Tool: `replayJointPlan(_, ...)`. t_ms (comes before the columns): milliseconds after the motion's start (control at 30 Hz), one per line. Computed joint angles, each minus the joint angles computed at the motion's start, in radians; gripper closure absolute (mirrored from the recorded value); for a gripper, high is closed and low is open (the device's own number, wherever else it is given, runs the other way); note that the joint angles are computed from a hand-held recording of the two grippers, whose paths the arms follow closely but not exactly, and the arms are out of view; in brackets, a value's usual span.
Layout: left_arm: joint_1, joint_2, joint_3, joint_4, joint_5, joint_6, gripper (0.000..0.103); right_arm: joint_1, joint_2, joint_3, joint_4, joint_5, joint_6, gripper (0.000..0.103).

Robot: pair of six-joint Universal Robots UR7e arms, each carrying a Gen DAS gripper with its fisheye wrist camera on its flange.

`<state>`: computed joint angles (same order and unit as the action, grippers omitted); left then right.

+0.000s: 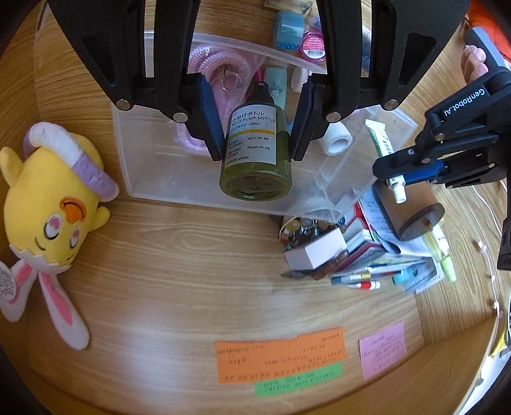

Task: Organize objects
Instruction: 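Lower white tube and green bottle into the clear box and open both grippers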

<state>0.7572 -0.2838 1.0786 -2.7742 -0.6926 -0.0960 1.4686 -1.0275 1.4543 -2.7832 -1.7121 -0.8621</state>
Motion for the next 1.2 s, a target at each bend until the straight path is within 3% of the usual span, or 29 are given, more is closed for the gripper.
replayJointPlan(200, 0.013, 0.006, -0.024, 0.079, -0.039, -0.029, 0.088, 0.007, 0.031, -0.024, 0.065, -0.06, -0.015, 0.064)
replayJointPlan(500, 0.015, -0.002, -0.02, 0.109, -0.056, -0.049, 0.087, 0.005, 0.038, -0.041, 0.121, -0.077, -0.003, 0.064)
replayJointPlan(600, 0.011, -0.017, 0.003, 0.093, -0.058, -0.051, 0.076, 0.005, 0.031, -0.038, 0.124, -0.073, 0.001, 0.063)
replayJointPlan(733, -0.005, -0.043, 0.056, 0.035, -0.039, -0.04, 0.049, 0.007, 0.01, -0.011, 0.082, -0.055, -0.001, 0.047)
replayJointPlan(1033, -0.051, -0.114, 0.204, -0.061, 0.025, -0.042, 0.012, -0.005, -0.094, 0.086, 0.035, 0.016, -0.005, 0.033)
replayJointPlan(1200, -0.077, -0.148, 0.288, -0.068, 0.054, -0.074, 0.008, -0.022, -0.16, 0.16, 0.017, 0.048, -0.014, 0.028)
